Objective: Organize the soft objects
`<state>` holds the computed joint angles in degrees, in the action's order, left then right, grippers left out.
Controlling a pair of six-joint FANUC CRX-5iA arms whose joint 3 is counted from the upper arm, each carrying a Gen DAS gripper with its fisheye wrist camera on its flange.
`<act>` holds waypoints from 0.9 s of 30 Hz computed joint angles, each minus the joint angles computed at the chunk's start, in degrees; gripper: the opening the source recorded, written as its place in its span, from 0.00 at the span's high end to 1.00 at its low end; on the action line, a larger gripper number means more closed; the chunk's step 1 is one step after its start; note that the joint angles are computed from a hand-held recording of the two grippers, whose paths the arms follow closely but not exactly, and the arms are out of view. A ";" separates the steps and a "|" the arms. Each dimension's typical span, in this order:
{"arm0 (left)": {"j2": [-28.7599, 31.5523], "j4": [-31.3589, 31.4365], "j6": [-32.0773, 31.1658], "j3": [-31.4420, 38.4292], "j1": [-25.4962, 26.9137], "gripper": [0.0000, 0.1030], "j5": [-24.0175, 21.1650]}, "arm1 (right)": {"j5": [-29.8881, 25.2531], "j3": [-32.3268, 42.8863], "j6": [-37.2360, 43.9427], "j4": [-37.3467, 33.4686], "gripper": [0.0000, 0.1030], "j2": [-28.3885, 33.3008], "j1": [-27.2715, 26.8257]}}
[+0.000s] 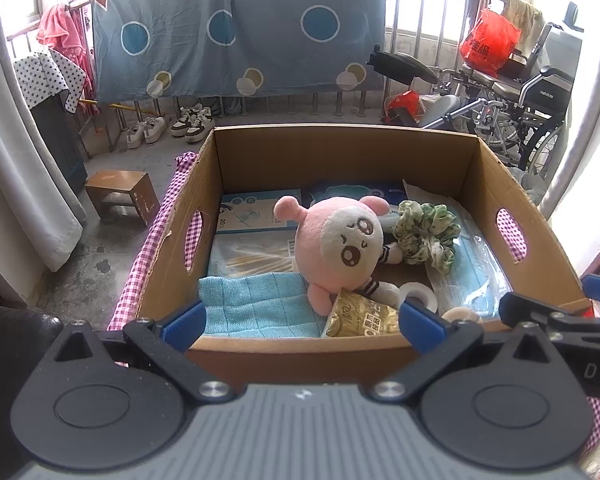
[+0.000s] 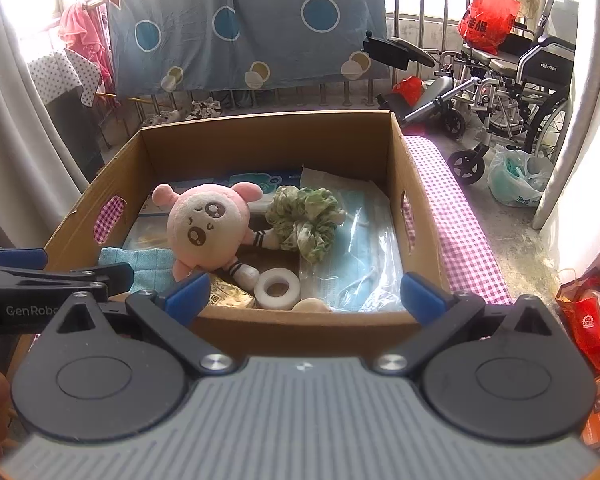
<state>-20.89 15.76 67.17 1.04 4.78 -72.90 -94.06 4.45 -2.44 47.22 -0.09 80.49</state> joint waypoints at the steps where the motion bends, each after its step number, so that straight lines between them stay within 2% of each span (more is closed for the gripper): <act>1: -0.05 0.11 -0.06 -0.08 0.09 0.00 -0.05 | -0.19 0.14 -0.02 -0.11 0.01 0.05 0.12; 27: 0.70 -0.76 -0.19 0.98 1.36 0.03 -2.98 | -0.05 1.53 1.70 -1.61 0.01 1.33 -0.38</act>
<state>-20.19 15.01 66.98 2.03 6.14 -75.88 -94.11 5.99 -0.73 45.61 1.24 80.11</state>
